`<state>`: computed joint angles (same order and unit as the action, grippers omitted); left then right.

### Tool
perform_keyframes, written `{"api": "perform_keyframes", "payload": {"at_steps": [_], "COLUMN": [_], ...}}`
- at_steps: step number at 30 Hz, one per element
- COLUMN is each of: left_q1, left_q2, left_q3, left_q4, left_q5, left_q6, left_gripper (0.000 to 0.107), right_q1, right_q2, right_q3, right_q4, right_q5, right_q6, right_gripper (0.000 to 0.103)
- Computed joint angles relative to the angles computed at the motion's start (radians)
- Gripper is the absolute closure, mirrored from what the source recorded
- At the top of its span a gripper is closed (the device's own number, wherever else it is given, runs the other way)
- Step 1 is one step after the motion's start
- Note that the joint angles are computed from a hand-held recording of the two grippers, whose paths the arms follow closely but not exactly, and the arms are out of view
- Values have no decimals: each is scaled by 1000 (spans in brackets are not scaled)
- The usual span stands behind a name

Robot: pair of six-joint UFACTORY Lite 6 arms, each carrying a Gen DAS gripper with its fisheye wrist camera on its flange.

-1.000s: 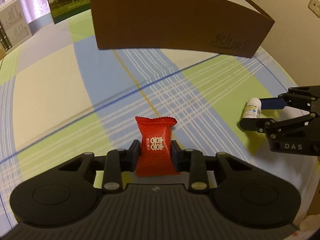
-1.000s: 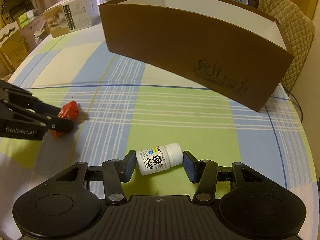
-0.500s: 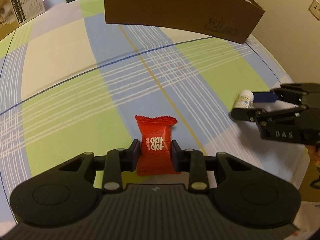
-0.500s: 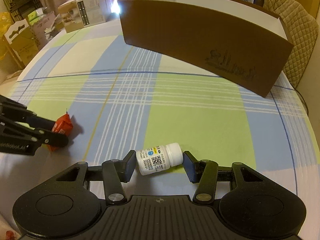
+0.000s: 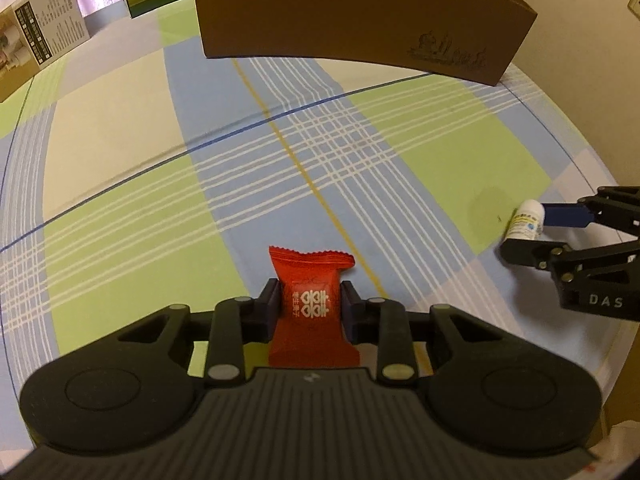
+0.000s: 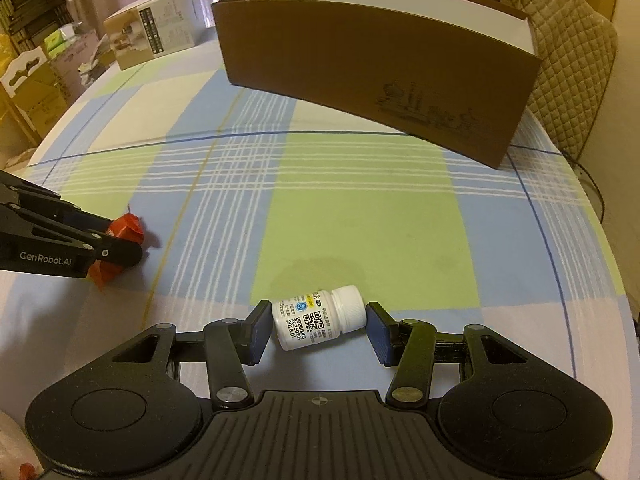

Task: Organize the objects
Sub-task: 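Carry the red packet and white bottle with both tools into the brown box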

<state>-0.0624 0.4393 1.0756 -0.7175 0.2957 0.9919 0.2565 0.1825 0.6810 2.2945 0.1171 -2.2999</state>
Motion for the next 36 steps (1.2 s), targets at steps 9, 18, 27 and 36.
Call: {"api": "perform_keyframes", "payload": {"at_steps": [9,18,27,36], "left_q1": [-22,-51,-113,-186], "left_q2": [0,-12,-8,139], "left_q3": [13,52,207,550], "left_q4": [101,208,306,417], "left_q5": [1,10,58,118], "left_q6": [-144,-314,-491,-664], "left_gripper": [84,85,85,85], "right_q1": [-60,-128,-203,-280], "right_q2": [-22,-12,17,111], "right_q3": [2,50,199,439], "right_q4": [-295,-625,-918,-1044], "right_q5": [21,71,174,277], "right_q6": [243,508,741,827], "right_gripper": [55,55,55,55]}}
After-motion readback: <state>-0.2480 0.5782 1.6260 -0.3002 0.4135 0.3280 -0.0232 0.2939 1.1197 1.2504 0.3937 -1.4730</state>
